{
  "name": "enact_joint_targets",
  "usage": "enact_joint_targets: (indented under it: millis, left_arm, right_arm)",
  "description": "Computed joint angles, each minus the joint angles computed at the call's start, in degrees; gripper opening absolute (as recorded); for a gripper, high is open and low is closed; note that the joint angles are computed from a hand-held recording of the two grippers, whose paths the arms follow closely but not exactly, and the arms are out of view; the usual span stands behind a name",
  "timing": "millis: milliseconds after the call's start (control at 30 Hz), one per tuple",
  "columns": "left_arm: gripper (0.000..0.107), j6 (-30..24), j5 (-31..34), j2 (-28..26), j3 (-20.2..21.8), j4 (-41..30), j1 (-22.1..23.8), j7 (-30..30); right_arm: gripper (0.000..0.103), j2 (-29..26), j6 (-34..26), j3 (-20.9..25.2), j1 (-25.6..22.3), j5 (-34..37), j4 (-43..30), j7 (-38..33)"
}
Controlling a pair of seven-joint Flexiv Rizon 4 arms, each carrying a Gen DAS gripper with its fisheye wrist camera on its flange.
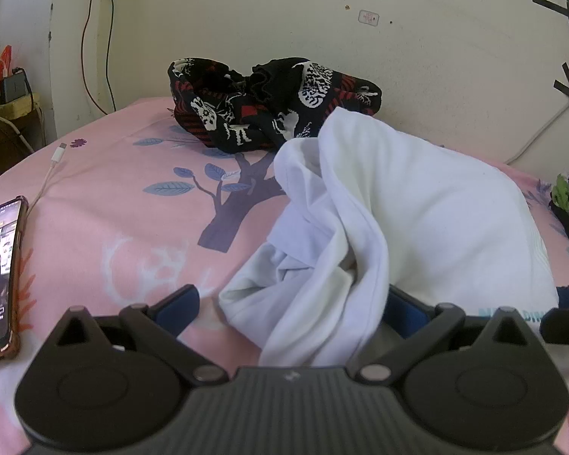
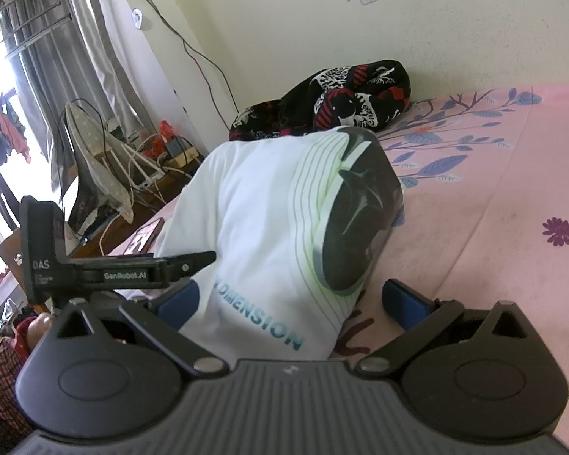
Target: Fold small clothes
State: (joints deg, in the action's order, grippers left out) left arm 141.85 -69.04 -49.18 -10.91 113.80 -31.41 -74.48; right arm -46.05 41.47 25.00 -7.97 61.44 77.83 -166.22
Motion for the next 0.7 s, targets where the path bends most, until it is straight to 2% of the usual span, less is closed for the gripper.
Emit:
enact_joint_targets:
  millis: [700]
  left_arm:
    - [0.103,0.0,0.0,0.0,-0.1,0.0,0.1,0.1]
  right_arm:
    - [0.097,-0.1,-0.5,-0.1,-0.1,0.1,-0.2,0.1]
